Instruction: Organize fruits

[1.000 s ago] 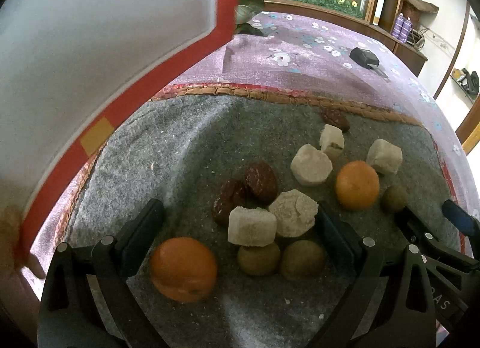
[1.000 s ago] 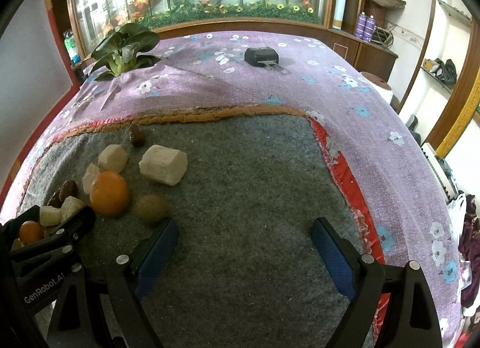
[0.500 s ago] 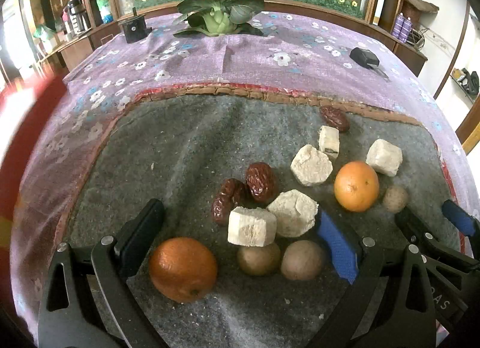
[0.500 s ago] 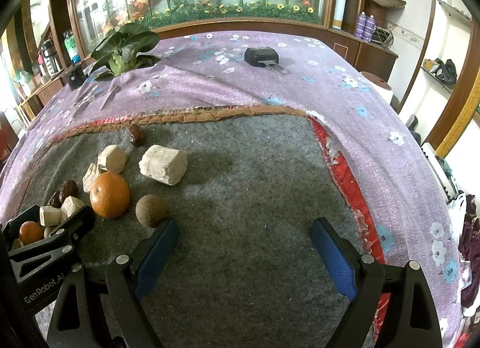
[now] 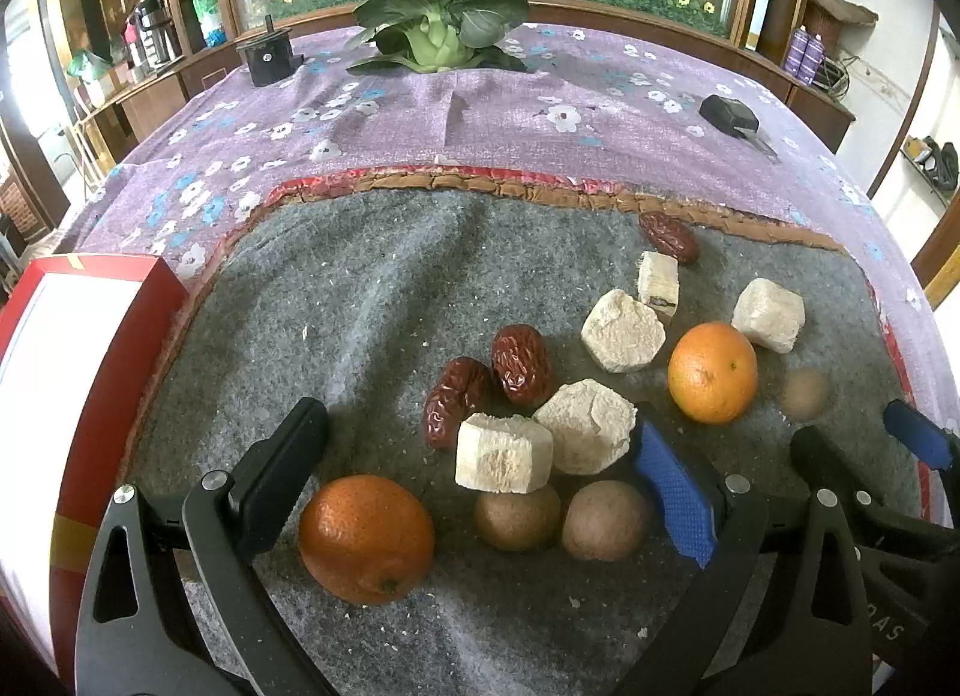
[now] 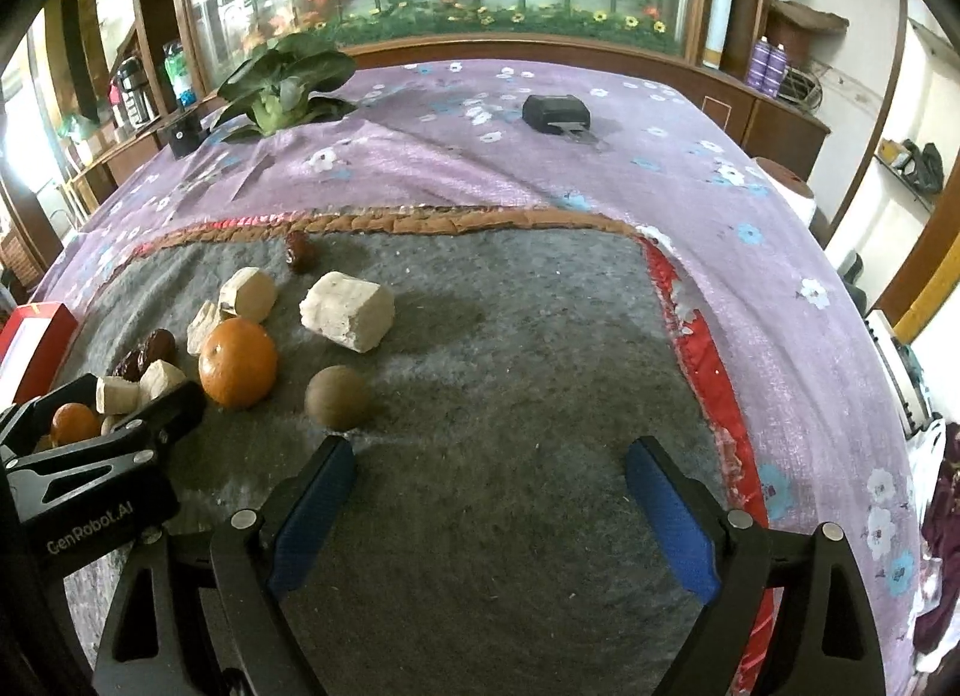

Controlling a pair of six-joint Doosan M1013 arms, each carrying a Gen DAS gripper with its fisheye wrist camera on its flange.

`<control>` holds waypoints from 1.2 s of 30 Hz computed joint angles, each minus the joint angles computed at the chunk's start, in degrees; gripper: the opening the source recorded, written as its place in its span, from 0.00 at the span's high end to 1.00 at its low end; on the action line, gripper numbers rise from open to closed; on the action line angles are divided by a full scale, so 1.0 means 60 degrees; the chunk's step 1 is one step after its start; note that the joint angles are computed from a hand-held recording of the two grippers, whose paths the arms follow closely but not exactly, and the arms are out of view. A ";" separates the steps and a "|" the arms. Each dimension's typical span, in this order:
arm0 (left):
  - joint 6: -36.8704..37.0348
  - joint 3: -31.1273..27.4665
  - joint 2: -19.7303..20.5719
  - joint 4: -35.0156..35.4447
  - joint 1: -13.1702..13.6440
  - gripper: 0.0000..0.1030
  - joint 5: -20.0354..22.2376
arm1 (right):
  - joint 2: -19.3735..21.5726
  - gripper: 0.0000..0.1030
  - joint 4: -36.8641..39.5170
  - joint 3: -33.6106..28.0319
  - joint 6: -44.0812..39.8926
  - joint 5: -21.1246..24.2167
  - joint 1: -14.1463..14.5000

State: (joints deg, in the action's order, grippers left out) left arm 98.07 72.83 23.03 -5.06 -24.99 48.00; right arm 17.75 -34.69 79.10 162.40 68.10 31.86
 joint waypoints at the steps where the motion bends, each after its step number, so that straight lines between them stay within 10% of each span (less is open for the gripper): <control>1: 0.0000 0.0000 0.0000 0.0000 0.0000 0.04 0.0000 | 0.0000 0.10 0.0002 -0.0001 -0.0008 0.0008 0.0000; 17: 0.0662 -0.0033 -0.0047 -0.0138 0.0039 0.04 0.0411 | 0.0000 0.10 0.0006 -0.0004 -0.0034 0.0014 -0.0010; 36: 0.1609 0.0457 -0.0681 -0.2341 0.1363 0.04 0.1293 | -0.0310 0.11 0.0552 0.0044 -0.1200 -0.1501 0.0323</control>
State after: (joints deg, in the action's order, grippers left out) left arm 107.73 75.58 18.94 -19.10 -16.82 55.76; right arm 15.89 -31.37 79.37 155.20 59.10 33.80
